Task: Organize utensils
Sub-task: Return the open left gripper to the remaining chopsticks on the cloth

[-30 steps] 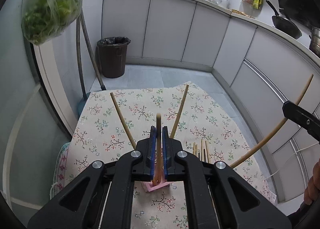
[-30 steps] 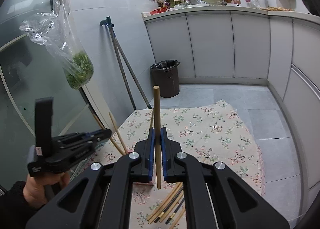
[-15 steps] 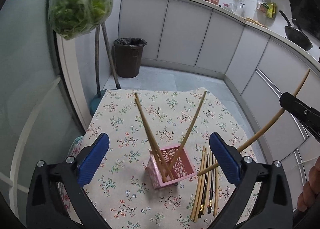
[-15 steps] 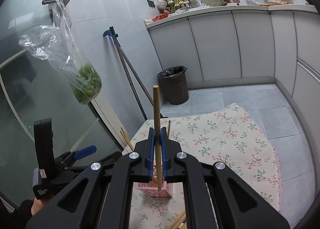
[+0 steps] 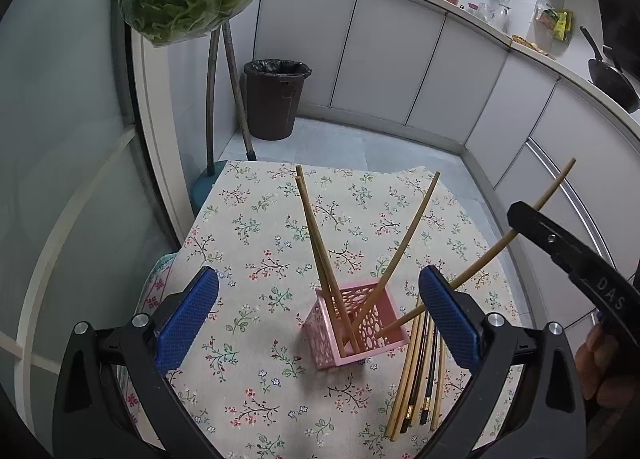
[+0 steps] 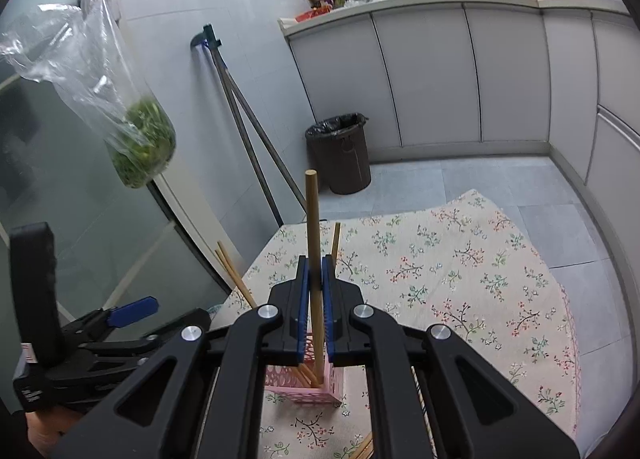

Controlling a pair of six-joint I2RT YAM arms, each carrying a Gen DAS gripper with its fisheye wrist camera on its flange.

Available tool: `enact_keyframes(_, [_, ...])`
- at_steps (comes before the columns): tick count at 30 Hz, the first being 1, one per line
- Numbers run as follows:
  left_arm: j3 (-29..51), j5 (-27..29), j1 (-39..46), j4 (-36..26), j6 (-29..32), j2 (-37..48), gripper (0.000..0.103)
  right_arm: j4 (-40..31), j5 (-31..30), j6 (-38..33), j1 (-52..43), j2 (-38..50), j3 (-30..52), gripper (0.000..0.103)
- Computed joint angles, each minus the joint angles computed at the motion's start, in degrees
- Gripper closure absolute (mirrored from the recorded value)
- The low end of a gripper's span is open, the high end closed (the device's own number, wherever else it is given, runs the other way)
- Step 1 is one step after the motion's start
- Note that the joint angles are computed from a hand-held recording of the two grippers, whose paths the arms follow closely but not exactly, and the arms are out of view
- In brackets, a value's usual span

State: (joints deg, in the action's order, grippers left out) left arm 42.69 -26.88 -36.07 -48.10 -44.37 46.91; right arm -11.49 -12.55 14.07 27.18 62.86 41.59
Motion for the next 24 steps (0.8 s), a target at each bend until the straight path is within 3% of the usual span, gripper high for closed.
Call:
enact_keyframes(6, [0.2, -0.9, -0.4, -1.1, -0.8, 0.0, 0.007, 0.0, -1.7, 1.4, -0.4, 1.8, 0.7, 0.089])
enact_keyframes(9, [0.6, -2.0, -1.1, -1.9, -1.8, 0.0, 0.007, -0.7, -3.3, 1.8, -1.6, -0.2, 0.7, 0.061])
enact_keyframes(11, [1.1, -3.1, -1.9, -2.7, -2.7, -0.3, 0.007, -1.1, -4.8, 2.1, -2.9, -2.1, 0.5, 0.054])
enact_keyframes(15, [2.4, -5.5, -3.9, -4.2, -4.3, -0.5, 0.007, -2.6, -7.7, 2.2, -6.9, -6.7, 0.2, 0.023])
enact_keyframes(19, [3.4, -7.3, -6.5, -5.2, -5.7, 0.0, 0.007, -5.2, -8.4, 1.0, -11.6, -9.4, 0.5, 0.01])
enact_keyframes(24, [4.9, -9.8, -11.6, -6.1, -8.0, 3.0, 0.007, -8.9, -6.1, -4.6, -17.4, -10.8, 0.4, 0.006])
